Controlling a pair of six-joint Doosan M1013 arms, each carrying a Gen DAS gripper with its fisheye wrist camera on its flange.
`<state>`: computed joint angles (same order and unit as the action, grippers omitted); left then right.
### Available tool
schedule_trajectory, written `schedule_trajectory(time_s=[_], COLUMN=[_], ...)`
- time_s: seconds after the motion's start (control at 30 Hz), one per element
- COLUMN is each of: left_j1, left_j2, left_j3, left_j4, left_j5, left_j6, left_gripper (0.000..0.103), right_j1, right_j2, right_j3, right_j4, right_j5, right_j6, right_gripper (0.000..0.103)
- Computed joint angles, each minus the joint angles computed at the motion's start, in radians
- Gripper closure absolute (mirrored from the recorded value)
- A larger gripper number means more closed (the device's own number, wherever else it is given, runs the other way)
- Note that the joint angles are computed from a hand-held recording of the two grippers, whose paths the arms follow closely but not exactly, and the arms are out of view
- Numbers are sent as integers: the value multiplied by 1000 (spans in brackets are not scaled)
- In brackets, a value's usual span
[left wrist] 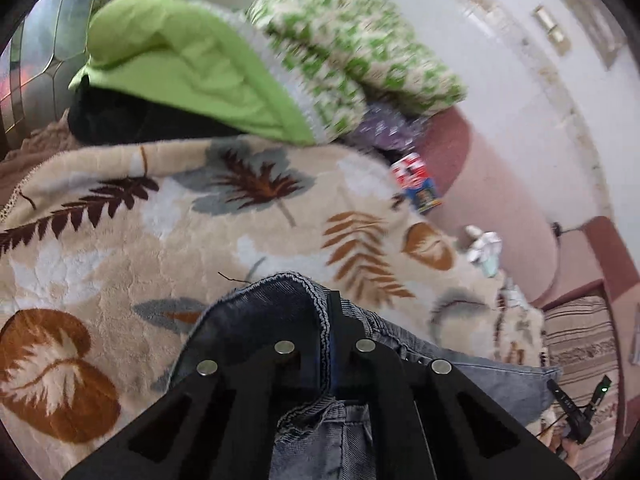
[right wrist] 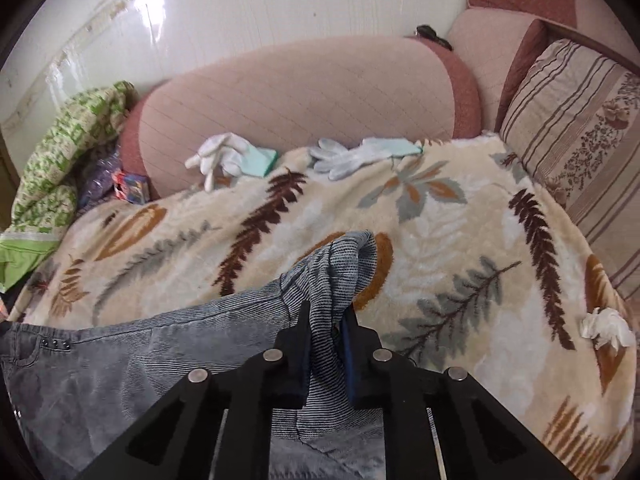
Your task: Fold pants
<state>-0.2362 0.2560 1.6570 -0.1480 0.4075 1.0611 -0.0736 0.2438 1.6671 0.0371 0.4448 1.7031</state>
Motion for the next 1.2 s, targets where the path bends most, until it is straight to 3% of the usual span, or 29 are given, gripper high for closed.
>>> schedule_trajectory(time_s=[0.23,0.37,0.57,0.77,0.93,1.07,1.13,1.2], left_j1=[-30,-42,-82,-131,-145,-146,-172,-179], left_j2=[-158,-242,-329,-355,-363,-404,-419,-433], left_j3=[165,275,380,420,430,442,437,430], left_j4=[-54,-128,28,190,251,323,460,502], left_j5=[-158,-179,-66,69,172,206,234,219], left_j6=[85,165,80,-17,-32,-83,-196,-229], left_gripper=[100,100,100,100,97,95,95,95], right_j1=[-47,-85,-123,-162,-201,-214,-254,-304], right_j2=[-126,-185,-284,-347,-357,-400,-425,-441], right_j3=[130,197,318,389,394,430,443,442], right_j4=[162,285,380,380,318,192,264,431], right_j5=[-76,-72,-38,74,308,376,388,417], right_j6=[-170,-309,-512,-601,-637,-639,-700,-811], right_gripper=[90,90,90,90,86,86,86,86])
